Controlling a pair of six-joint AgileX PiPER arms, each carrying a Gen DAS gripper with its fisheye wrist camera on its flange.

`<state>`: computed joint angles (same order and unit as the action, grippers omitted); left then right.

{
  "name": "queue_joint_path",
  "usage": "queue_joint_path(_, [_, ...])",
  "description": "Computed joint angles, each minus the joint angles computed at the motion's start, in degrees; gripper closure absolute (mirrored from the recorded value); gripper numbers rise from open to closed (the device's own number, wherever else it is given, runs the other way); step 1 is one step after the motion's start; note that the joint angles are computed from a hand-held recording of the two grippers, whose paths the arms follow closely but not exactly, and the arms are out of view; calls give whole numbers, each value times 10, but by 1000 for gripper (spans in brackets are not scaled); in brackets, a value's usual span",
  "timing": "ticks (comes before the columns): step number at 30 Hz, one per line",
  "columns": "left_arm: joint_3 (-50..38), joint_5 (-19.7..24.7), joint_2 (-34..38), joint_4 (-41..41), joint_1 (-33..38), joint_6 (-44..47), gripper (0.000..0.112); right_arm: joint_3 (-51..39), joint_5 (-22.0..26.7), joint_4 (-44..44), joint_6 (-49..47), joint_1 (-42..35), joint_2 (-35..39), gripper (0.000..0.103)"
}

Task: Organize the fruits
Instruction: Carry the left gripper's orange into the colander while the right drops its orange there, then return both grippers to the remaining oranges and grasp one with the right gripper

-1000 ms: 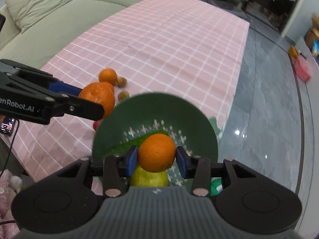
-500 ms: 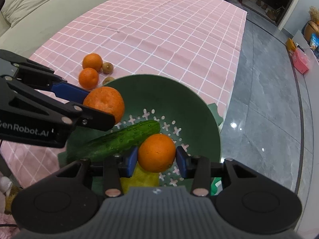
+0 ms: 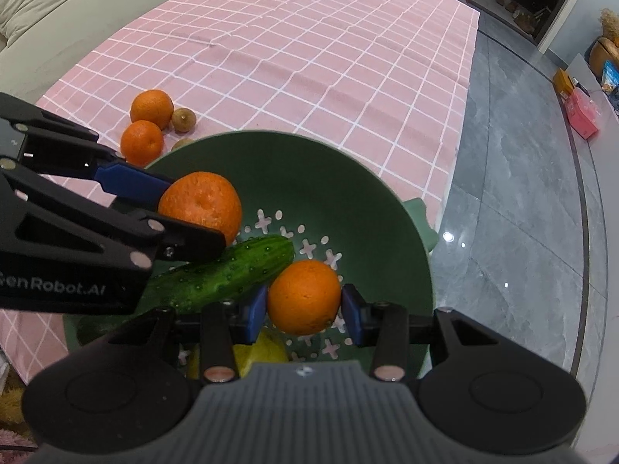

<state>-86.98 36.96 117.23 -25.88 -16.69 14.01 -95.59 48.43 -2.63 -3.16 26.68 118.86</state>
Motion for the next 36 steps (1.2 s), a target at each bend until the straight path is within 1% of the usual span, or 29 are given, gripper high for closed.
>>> queue_joint_path(11, [0, -4, 4, -10, 0, 9, 63, 9, -6, -1, 0, 1, 10, 64])
queue_joint_path(14, [3, -7, 0, -2, -2, 2, 58, 10, -9, -6, 3, 3, 7, 63])
queue_joint_path(16, [10, -13, -7, -9, -2, 8, 53, 8, -5, -9, 1, 4, 4, 62])
queue_joint_path(18, [17, -20, -16, -13, -1, 14, 50, 11, -5, -17, 5, 8, -2, 58])
queue_joint_path(19, [20, -23, -20, -13, -2, 15, 50, 15, -8, -22, 8, 9, -6, 53])
queue_joint_path(22, [31, -31, -35, -14, -1, 17, 50, 23, -13, -35, 18, 15, -20, 52])
queue_joint_path(24, [37, -35, -45, -16, 0, 20, 50, 28, -14, -46, 27, 20, -30, 49])
queue_joint_path(28, [57, -43, -71, -13, 4, 22, 49, 43, -24, -82, 59, 37, -52, 41])
queue_joint_path(31, [72, -43, -93, -11, 11, 20, 49, 53, -32, -98, 81, 47, -69, 39])
queue_joint_path(35, [94, -50, -122, -3, 19, 14, 49, 69, -50, -121, 120, 63, -94, 29])
queue_joint_path(36, [100, -51, -129, -3, 23, 13, 49, 71, -55, -124, 129, 67, -100, 28])
